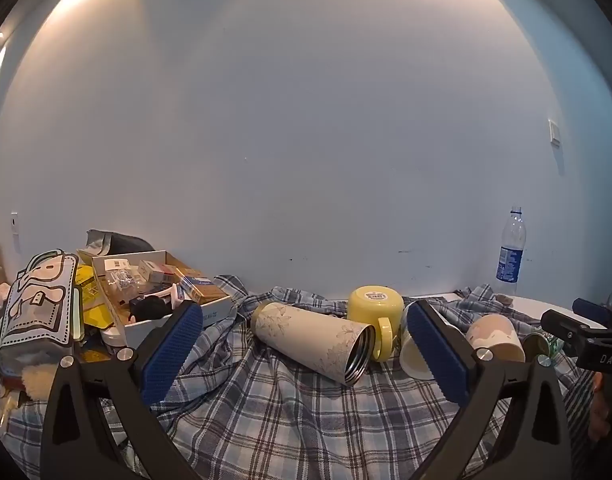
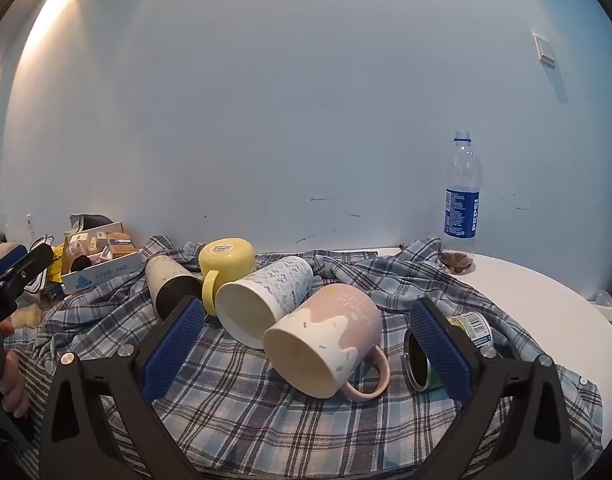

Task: Flip cup upside down

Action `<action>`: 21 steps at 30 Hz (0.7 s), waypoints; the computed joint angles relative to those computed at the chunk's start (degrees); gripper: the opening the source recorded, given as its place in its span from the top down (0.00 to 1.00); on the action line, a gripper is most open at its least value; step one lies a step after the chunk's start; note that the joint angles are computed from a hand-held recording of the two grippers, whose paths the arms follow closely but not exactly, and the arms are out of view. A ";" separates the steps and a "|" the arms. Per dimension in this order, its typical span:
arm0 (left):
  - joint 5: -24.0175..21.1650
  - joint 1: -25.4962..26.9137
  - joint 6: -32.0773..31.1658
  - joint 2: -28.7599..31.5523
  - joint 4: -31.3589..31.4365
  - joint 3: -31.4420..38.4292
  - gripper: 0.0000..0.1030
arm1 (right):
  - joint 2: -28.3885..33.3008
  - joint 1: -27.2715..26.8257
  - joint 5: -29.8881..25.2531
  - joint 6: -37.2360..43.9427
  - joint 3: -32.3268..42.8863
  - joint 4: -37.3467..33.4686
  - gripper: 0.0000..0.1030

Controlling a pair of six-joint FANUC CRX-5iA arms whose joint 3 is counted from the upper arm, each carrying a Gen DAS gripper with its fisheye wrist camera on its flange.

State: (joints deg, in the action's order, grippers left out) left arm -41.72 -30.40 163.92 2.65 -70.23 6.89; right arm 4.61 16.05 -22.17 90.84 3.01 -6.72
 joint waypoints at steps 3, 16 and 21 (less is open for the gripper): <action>0.91 0.60 -2.14 0.69 1.51 0.72 0.00 | -0.32 -0.05 1.77 -0.20 -0.78 0.07 0.00; 0.44 -2.92 -0.87 0.24 -5.20 -0.59 0.00 | -0.22 0.34 0.75 -3.63 -0.99 3.23 0.00; 0.84 -2.81 -1.98 0.16 -4.73 -0.62 0.00 | -0.29 0.49 0.95 -4.12 -1.37 3.73 0.00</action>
State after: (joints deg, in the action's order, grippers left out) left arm -40.88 -33.21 161.94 2.80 -74.95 6.26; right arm 4.32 16.54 -21.22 86.72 1.63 -3.00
